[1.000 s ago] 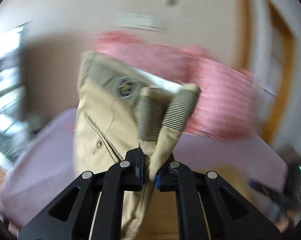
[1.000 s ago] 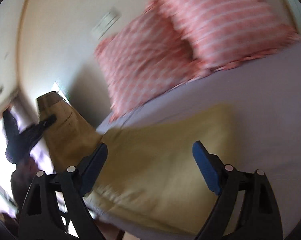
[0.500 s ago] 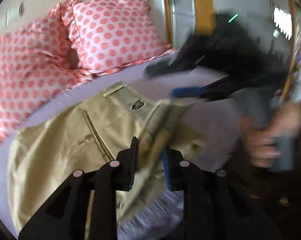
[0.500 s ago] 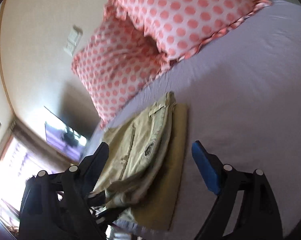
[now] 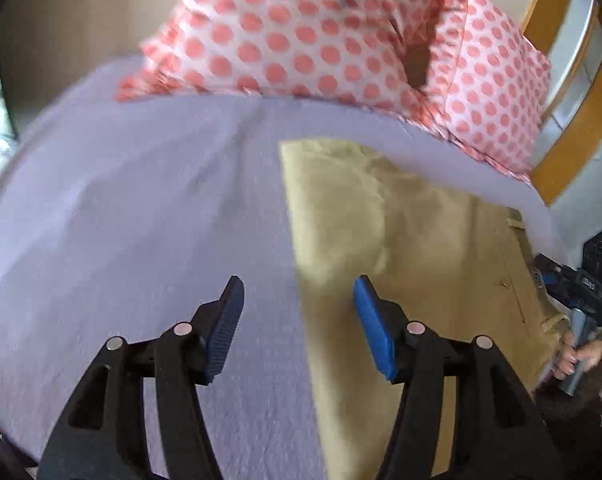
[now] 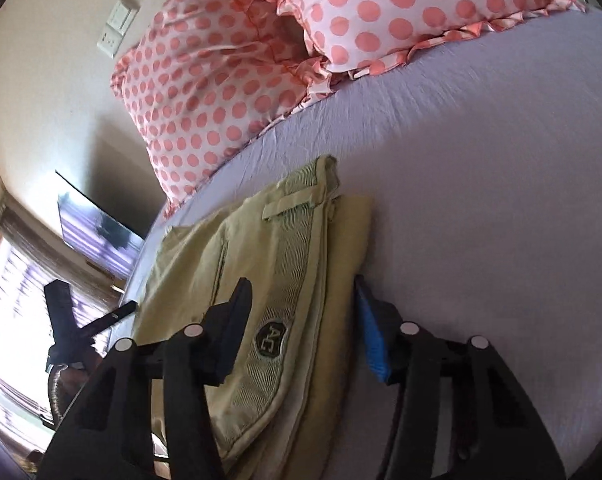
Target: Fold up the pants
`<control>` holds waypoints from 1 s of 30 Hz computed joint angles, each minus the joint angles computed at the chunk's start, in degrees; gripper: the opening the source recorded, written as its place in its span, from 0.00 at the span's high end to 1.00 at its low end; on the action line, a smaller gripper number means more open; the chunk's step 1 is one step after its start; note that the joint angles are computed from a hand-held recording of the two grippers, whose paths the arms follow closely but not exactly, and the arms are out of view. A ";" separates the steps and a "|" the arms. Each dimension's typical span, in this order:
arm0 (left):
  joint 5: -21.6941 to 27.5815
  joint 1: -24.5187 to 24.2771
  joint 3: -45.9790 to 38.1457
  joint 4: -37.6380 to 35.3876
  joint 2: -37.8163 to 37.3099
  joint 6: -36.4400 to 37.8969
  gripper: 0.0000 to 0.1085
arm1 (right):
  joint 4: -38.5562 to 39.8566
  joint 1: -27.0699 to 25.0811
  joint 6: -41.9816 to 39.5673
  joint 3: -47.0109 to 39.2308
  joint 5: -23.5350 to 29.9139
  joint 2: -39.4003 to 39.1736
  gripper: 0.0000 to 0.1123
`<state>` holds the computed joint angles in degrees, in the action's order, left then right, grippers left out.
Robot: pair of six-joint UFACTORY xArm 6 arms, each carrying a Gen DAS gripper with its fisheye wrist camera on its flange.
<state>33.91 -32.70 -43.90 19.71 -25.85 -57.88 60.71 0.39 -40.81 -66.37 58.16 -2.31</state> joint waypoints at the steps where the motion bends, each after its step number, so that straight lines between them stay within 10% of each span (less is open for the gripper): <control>1: -2.13 0.43 0.92 -3.12 0.24 2.56 0.47 | -0.01 0.16 -0.23 -0.19 0.10 0.14 0.54; 7: -12.99 2.72 -1.42 -27.31 8.26 25.74 0.39 | 5.44 -2.53 -1.92 -2.94 9.99 3.82 0.88; 9: -14.34 3.00 -1.87 -36.36 9.27 32.37 0.71 | 7.21 -3.16 -1.56 -3.13 11.78 4.17 0.89; 12: -15.43 3.40 -2.04 -45.24 10.02 37.26 0.92 | 10.32 -3.93 -1.36 -4.14 14.64 4.88 0.90; 24: -4.21 6.59 -28.96 -2.14 26.15 13.14 0.96 | 11.36 0.71 1.71 -26.18 5.49 18.27 0.93; 30: 9.32 7.01 -43.34 2.87 40.12 9.76 0.81 | -9.64 4.64 17.32 -36.52 -3.53 29.66 0.80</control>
